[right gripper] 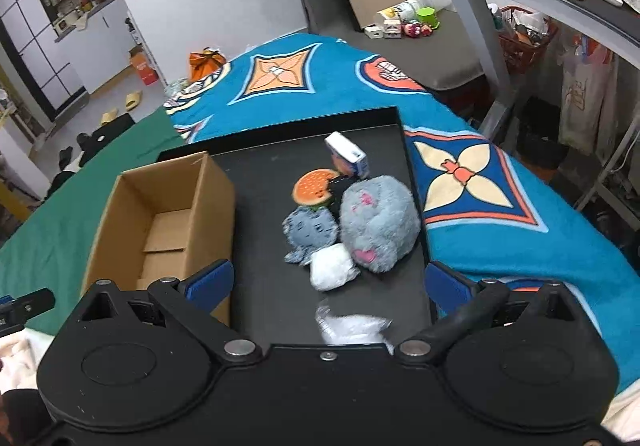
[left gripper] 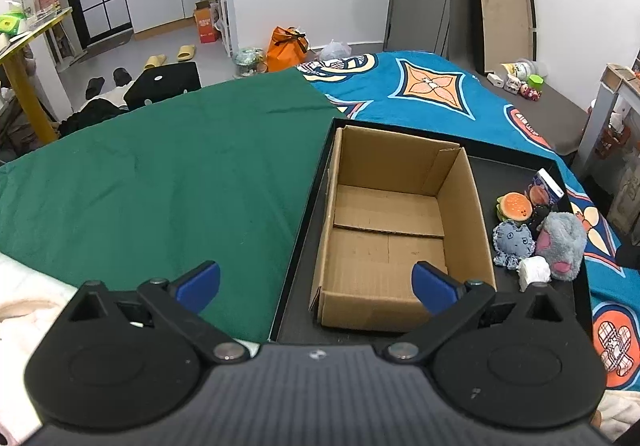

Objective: Organize soft objects
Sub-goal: 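Reach the right gripper to the grey fluffy plush and grasp it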

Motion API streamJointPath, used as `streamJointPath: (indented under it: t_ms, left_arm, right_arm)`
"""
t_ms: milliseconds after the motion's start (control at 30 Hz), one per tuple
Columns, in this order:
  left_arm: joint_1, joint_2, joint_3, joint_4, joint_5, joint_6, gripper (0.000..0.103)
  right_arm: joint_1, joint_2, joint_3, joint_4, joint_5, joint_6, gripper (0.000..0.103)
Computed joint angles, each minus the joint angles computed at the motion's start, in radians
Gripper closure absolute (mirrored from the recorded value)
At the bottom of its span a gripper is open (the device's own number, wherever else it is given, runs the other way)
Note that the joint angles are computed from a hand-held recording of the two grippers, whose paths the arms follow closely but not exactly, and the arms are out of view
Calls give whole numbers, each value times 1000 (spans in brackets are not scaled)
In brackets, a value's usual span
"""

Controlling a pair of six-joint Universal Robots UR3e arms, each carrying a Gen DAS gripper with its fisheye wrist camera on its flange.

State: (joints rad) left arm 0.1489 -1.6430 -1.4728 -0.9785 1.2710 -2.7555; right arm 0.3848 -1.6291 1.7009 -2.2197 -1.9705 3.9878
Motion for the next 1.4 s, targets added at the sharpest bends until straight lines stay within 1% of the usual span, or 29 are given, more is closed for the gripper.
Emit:
streamJointPath:
  t_ms: [133,300,500,667,733,767,867,933,967,1033,1067,1133,1167,1233,1267,1300,1367,1400]
  left_arm:
    - [-34,-62,26,38,25,-30,3]
    - [-74,-137,70,76,56,-70,6]
    - [-112,-243,170,57,108,-121,16]
    - [-134,-314,249,14,143,-148,25]
    - [-142,-341,283,-10,158,-159,32]
    - [-145,-352,296,-19,164,-161,33]
    - [-161,-394,341,-37,195,-178,42]
    - [-170,-414,363,-52,209,-186,56]
    - [-175,-426,379,-68,212,-190,59]
    - [-183,-442,402,-87,222,-201,70]
    - [-189,-448,408,-89,233,-207,73]
    - [-201,-460,419,-88,253,-220,84]
    - [-205,-462,421,-86,259,-223,86]
    - [-214,-472,438,-89,278,-232,88]
    - [-218,-477,449,-98,286,-239,88]
    - [-224,-494,481,-117,292,-252,89]
    - [-231,-513,523,-147,304,-278,89]
    - [-233,-522,542,-161,304,-289,89]
  right_arm:
    - [-70,2,28,-28,44,-26,0]
    - [-118,50,19,-40,62,-76,0]
    - [-164,124,-6,-56,86,-126,0]
    - [-193,169,17,-114,107,-149,0]
    - [-197,186,25,-128,104,-157,0]
    - [-198,194,28,-135,101,-159,0]
    - [-205,215,41,-162,101,-174,0]
    - [-205,228,52,-184,89,-185,0]
    - [-204,235,55,-195,78,-191,0]
    - [-207,252,50,-199,64,-207,0]
    - [-209,256,54,-209,60,-211,0]
    - [-220,259,70,-238,72,-220,0]
    - [-223,263,77,-256,76,-227,0]
    - [-225,284,75,-271,68,-247,3]
    - [-224,292,75,-275,62,-253,8]
    - [-226,297,77,-279,61,-259,16]
    - [-236,301,84,-279,67,-252,26]
    - [-237,296,96,-299,64,-250,35]
